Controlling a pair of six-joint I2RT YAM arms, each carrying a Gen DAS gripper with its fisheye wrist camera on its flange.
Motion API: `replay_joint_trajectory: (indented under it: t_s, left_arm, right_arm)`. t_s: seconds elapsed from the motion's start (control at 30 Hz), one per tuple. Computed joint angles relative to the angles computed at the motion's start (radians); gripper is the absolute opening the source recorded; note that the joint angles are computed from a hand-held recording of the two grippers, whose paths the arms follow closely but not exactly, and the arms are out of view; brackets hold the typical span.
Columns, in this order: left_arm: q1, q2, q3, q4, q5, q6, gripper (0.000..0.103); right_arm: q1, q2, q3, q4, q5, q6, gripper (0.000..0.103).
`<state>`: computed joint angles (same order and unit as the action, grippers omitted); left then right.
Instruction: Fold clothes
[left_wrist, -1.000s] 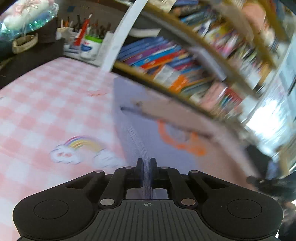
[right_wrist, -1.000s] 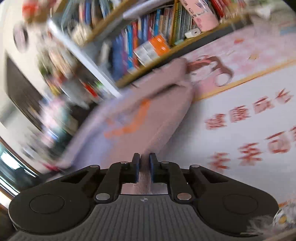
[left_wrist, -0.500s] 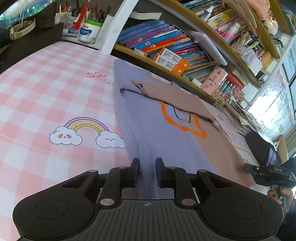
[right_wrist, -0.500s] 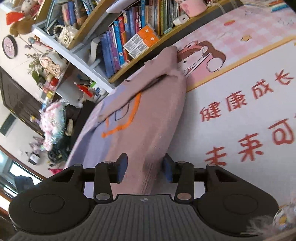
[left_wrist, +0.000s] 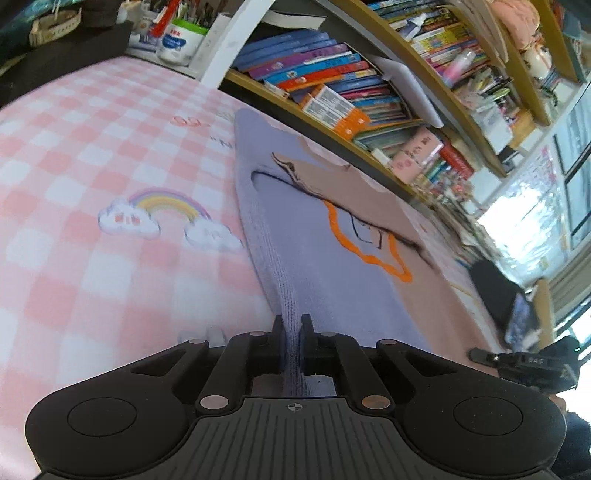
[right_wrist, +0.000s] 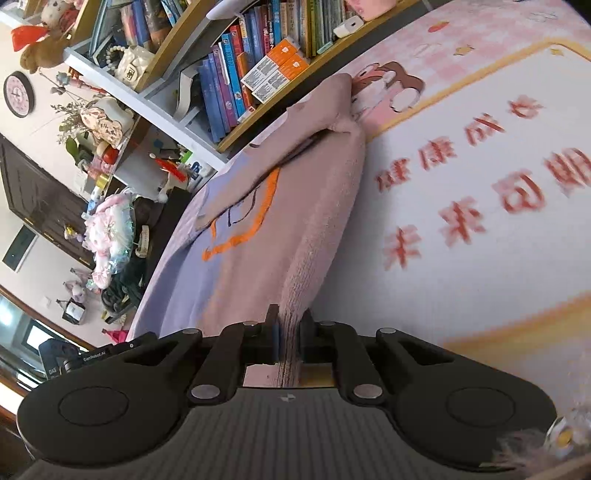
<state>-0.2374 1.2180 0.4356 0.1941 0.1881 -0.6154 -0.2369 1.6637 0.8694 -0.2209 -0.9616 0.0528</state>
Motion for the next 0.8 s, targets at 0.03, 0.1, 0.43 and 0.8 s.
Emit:
replay_joint_trajectory:
  t_s: [0.03, 0.1, 0.43, 0.8]
  left_arm:
    - [-0.014, -0.028, -0.025, 0.005, -0.004, -0.024, 0.005]
    - [-0.039, -0.077, -0.079, 0.036, 0.004, -0.087, 0.005]
    - [0.040, 0.089, -0.244, 0.744, 0.261, -0.387, 0.005]
    - [0.115, 0.607, 0.099, 1.307, 0.248, -0.603, 0.005]
  right_arm:
    - [-0.024, -0.016, -0.017, -0.029, -0.017, -0.027, 0.009]
    - [-0.069, -0.048, -0.048, -0.082, -0.050, -0.070, 0.009]
    - [-0.179, -0.069, -0.110, -0.018, -0.322, -0.033, 0.009]
    - [-0.035, 0.323, -0.056, 1.737, -0.216, 1.394, 0.009]
